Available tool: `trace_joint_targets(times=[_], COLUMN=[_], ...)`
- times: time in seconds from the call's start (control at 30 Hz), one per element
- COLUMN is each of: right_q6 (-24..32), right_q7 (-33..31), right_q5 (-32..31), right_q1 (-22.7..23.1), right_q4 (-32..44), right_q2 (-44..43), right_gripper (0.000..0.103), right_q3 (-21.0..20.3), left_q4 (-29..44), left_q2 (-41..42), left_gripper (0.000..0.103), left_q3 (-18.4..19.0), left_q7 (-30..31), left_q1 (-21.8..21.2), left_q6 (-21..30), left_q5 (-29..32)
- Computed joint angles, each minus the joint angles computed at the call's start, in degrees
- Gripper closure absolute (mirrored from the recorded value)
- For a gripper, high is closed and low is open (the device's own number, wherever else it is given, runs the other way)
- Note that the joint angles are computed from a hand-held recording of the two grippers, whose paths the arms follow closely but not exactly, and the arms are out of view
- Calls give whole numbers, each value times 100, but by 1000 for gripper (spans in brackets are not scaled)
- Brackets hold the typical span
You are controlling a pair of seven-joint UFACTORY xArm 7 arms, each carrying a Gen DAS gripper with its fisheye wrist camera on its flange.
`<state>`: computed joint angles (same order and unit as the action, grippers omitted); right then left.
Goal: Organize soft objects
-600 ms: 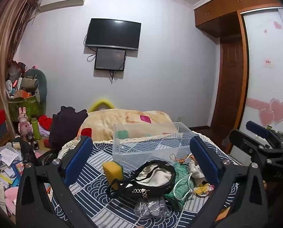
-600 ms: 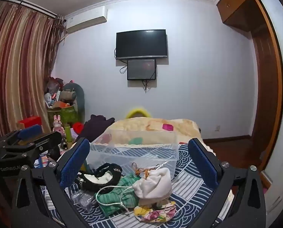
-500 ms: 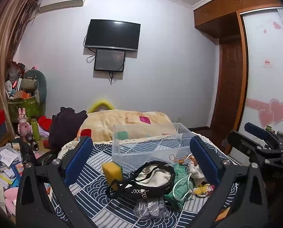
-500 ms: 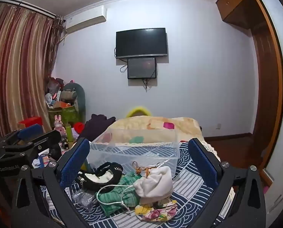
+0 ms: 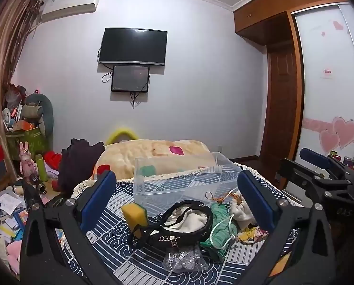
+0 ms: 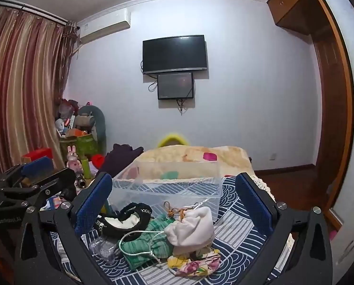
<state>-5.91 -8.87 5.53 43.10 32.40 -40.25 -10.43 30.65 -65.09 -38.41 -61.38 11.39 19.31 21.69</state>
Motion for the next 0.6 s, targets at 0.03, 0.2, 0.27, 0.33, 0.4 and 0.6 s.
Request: trace_joint_targets(times=[0.03, 0.2, 0.27, 0.33, 0.4, 0.6], right_q6=[-3, 29, 41, 36, 45, 42], right_q7=[-10, -20, -11, -11, -8, -34], right_q5=[0, 31, 45, 52, 56, 61], right_q1=[36, 88, 67, 67, 69, 94], right_q4=[1, 24, 10, 6, 7, -2], right_q2=[-6, -28, -59, -67, -75, -73], right_gripper=[0, 0, 0, 0, 0, 0], right_q3=[-41, -103, -83, -77, -72, -83], left_q4=[8, 24, 20, 25, 24, 27], left_q2=[-7, 4, 6, 14, 6, 39], left_gripper=[0, 0, 0, 0, 0, 0], left_q3=[-4, -12, -8, -4, -1, -6], left_q7=[0, -27, -35, -32, -32, -47], left_q1=[-4, -17, -25, -27, -38, -44], left_q6=[15, 29, 23, 28, 45, 44], left_q5=[2, -5, -4, 0, 2, 2])
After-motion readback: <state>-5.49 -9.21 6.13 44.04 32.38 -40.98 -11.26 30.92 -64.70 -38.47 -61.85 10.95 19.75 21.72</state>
